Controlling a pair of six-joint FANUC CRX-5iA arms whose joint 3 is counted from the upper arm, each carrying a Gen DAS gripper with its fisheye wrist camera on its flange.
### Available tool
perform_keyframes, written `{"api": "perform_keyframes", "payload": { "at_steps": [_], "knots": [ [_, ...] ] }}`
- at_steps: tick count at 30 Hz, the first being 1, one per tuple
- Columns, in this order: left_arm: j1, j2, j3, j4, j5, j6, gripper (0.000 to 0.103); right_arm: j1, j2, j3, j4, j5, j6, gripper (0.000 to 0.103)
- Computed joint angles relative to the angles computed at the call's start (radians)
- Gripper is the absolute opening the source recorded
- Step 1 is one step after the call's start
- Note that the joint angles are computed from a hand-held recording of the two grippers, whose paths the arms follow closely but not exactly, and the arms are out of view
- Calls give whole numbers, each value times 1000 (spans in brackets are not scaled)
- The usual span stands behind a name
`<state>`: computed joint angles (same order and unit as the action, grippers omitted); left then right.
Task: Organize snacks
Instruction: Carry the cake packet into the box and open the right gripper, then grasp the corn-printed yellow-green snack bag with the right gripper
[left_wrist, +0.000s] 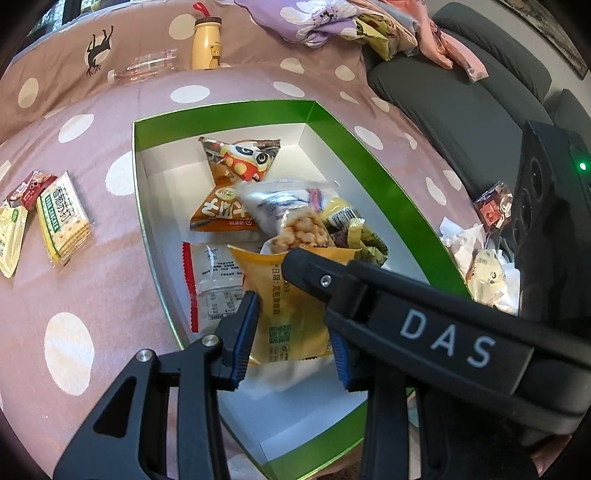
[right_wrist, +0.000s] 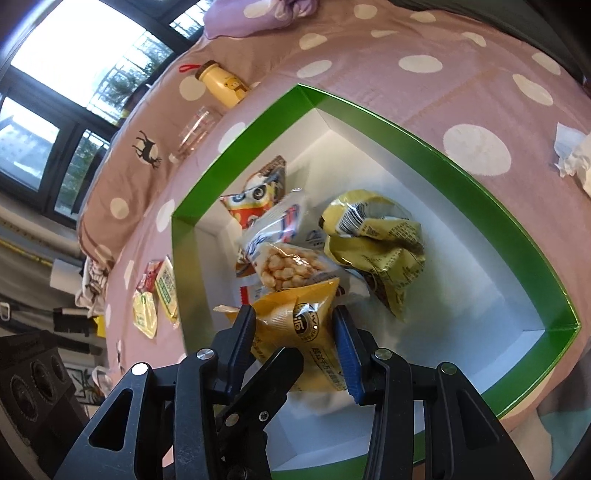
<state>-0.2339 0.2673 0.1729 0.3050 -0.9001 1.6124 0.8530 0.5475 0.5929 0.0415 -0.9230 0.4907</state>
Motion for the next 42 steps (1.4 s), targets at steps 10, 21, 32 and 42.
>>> {"api": "perform_keyframes", "payload": {
  "at_steps": [10, 21, 32, 42],
  "knots": [
    [4, -9, -11, 14, 8, -12, 41, 2, -2, 0, 7, -1, -9, 50],
    [28, -165, -167, 29, 174, -44, 80, 51, -61, -121, 232, 111, -152, 82],
    [147, -380, -361, -22, 265, 33, 90, 102, -93, -226, 527, 228, -318, 93],
    [342, -554, -496, -231, 255, 338, 101, 138, -45, -157, 519, 310, -193, 94]
  ]
}}
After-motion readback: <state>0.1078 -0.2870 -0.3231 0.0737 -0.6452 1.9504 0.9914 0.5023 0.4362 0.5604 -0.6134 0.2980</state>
